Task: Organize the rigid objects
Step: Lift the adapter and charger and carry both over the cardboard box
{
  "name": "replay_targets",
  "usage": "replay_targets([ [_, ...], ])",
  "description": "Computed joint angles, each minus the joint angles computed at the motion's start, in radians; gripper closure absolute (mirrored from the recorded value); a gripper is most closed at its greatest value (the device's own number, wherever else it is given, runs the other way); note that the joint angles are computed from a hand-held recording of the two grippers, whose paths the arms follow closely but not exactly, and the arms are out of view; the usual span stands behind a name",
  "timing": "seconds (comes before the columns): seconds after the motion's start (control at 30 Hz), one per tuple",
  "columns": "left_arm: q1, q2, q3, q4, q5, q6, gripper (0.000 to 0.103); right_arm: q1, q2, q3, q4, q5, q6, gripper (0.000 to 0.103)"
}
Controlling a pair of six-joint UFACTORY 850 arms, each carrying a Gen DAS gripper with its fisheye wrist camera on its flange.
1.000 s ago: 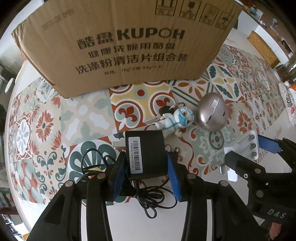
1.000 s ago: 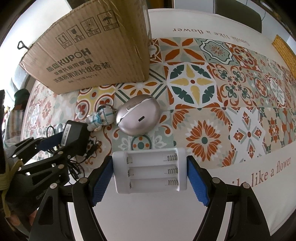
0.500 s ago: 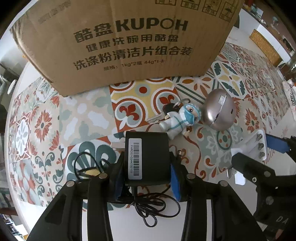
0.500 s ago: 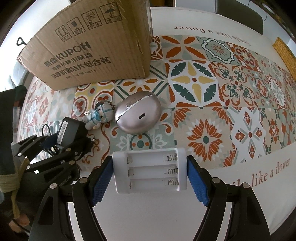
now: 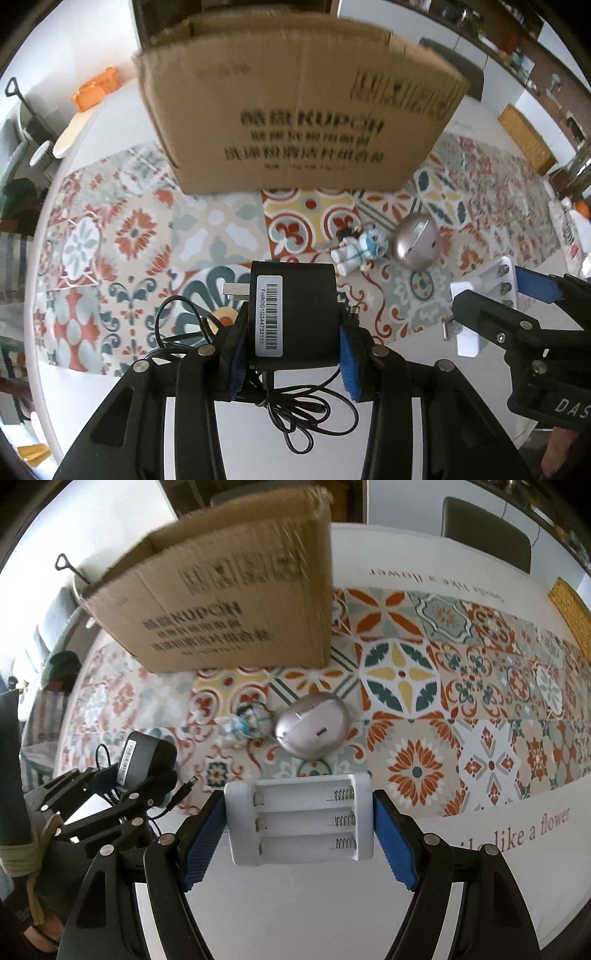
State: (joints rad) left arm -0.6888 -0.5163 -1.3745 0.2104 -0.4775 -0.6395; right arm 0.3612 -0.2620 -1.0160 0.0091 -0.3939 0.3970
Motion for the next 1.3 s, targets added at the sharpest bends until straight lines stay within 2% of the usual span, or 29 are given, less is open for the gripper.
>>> replay_targets([
  [0.67, -0.001, 0.103, -0.043, 0.333, 0.057, -0.282, 0.062, 0.034, 0.118, -0.024, -0.193, 0.112, 0.156, 0.026],
  [1.03, 0.019, 0.078, -0.156, 0.437, 0.056, -0.310, 0.062, 0.023, 0.092, -0.114, -0.347, 0.146, 0.281, 0.026],
  [1.3, 0.045, 0.017, -0.274, 0.370, 0.039, -0.211, 0.062, 0.007, 0.047, -0.204, -0.416, 0.128, 0.332, 0.026],
])
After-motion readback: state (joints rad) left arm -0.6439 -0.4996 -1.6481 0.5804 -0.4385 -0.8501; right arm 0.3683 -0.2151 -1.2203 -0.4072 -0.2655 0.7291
